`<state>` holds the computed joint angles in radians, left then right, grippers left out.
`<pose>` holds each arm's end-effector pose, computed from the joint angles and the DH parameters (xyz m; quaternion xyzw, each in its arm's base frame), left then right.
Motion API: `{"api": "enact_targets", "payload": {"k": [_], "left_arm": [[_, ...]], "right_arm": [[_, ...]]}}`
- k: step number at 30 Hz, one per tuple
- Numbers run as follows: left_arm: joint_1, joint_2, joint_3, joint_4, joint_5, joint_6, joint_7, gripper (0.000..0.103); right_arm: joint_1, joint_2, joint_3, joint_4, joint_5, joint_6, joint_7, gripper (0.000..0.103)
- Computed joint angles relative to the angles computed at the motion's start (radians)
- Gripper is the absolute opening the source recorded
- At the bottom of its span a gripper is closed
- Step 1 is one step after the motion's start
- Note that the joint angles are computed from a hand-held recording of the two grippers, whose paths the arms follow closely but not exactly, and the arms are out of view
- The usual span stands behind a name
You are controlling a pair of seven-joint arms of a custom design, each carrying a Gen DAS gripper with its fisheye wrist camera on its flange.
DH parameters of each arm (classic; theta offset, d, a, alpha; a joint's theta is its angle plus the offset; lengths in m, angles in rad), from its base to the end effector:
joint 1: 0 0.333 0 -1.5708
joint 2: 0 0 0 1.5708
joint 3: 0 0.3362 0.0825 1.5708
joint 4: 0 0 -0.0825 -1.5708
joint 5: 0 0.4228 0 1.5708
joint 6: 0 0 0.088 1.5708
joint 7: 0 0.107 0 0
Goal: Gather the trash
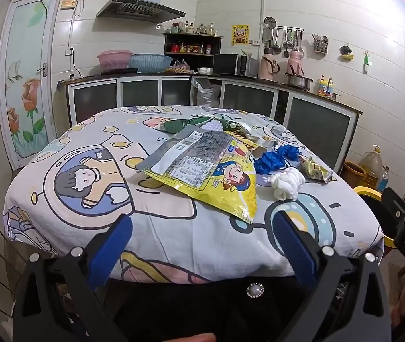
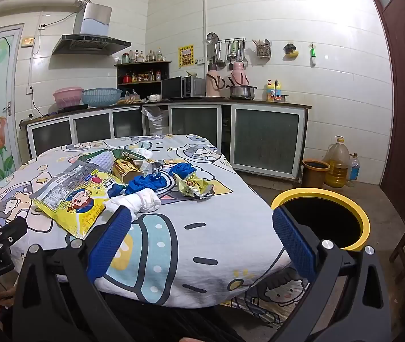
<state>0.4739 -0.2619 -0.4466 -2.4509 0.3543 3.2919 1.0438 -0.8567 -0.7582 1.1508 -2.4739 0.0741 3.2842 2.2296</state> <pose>0.5229 -0.0345 0.5084 -0.6444 0.5713 -0.3655 0.3533 0.4642 0.2224 0.5239 -0.5355 0.5990 -0.4391 0.4021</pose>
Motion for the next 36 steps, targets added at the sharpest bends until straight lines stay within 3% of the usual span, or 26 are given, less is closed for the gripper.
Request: {"api": "enact_targets", "payload": {"k": [2, 3, 4, 36], "left_arm": [[0.008, 0.006, -0.006, 0.005, 0.0, 0.003, 0.004, 0.095], [0.046, -0.014, -0.047, -0.009, -0.006, 0.011, -0.005, 0.095], [0.05, -0.014, -0.052, -0.009, -0.011, 0.011, -0.002, 0.095], [0.034, -0.012, -0.039, -0.009, -0.021, 0.005, 0.009, 0.095]], "right_arm": [[0.001, -0.001, -0.002, -0.002, -0.001, 0.002, 0.0, 0.096], [0.002, 0.0, -0.002, -0.002, 0.0, 0.003, 0.0, 0.096], [0.002, 0.0, -0.003, -0.002, -0.001, 0.002, 0.0, 0.096], [-0.002, 0.008, -0.001, 0.0, 0.004, 0.004, -0.005, 0.095]]}}
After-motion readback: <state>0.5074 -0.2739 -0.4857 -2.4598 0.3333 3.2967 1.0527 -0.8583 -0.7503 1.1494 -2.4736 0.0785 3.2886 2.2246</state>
